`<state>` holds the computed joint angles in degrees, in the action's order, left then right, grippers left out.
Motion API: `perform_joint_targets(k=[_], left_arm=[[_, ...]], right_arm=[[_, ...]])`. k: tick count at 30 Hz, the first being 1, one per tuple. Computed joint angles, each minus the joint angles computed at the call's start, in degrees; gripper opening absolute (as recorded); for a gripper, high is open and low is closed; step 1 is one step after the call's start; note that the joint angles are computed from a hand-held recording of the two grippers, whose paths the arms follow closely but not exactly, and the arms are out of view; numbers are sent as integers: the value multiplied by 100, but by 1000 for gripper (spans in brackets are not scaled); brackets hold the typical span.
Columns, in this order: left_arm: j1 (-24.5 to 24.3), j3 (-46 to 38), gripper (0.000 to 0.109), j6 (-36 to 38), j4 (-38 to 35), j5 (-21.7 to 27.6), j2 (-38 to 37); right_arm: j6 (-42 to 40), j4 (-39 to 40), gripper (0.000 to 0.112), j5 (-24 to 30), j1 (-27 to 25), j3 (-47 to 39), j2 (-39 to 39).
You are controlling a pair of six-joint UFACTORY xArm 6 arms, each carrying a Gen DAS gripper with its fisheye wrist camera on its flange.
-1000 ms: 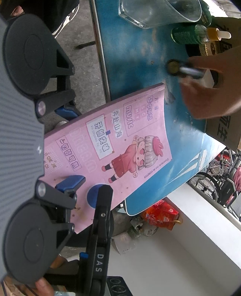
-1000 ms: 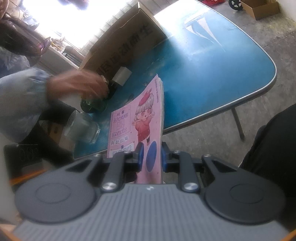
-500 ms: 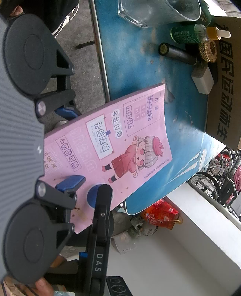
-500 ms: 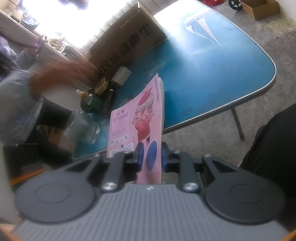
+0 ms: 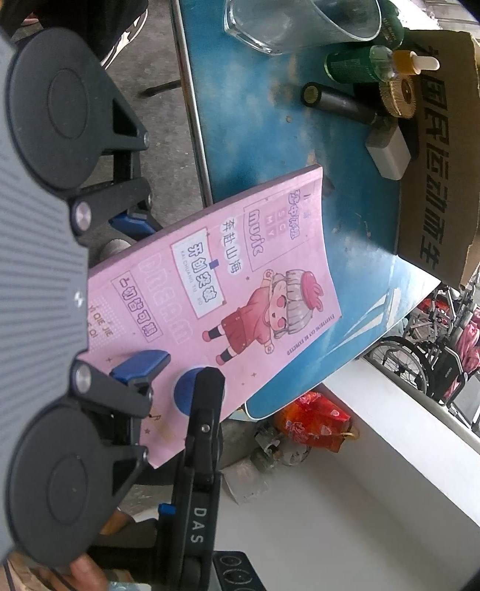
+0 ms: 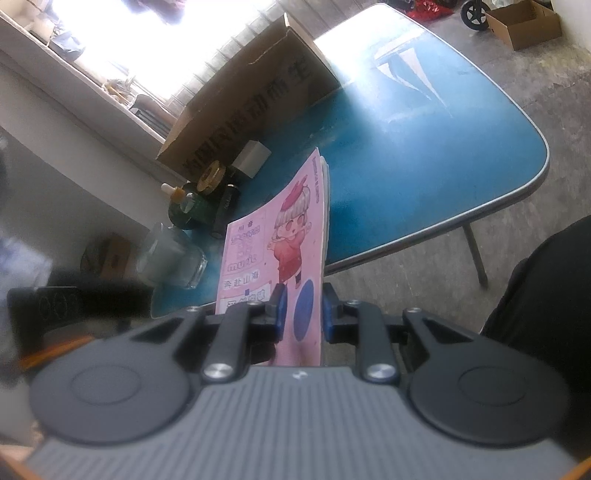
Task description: Organize rigid objects
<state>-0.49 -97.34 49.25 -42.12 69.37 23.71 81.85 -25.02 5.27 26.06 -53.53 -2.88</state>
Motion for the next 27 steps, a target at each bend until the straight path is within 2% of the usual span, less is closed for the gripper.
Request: perform_joint_targets(k=[11,27], left_arm=[[70,168,64,235,-193,-61,-168],[106,-36,65,373,-599,-182,-222]], right_arm=[[406,-536,19,81,-18,36,-172],[446,-862,19,277,-63,-223,-215]])
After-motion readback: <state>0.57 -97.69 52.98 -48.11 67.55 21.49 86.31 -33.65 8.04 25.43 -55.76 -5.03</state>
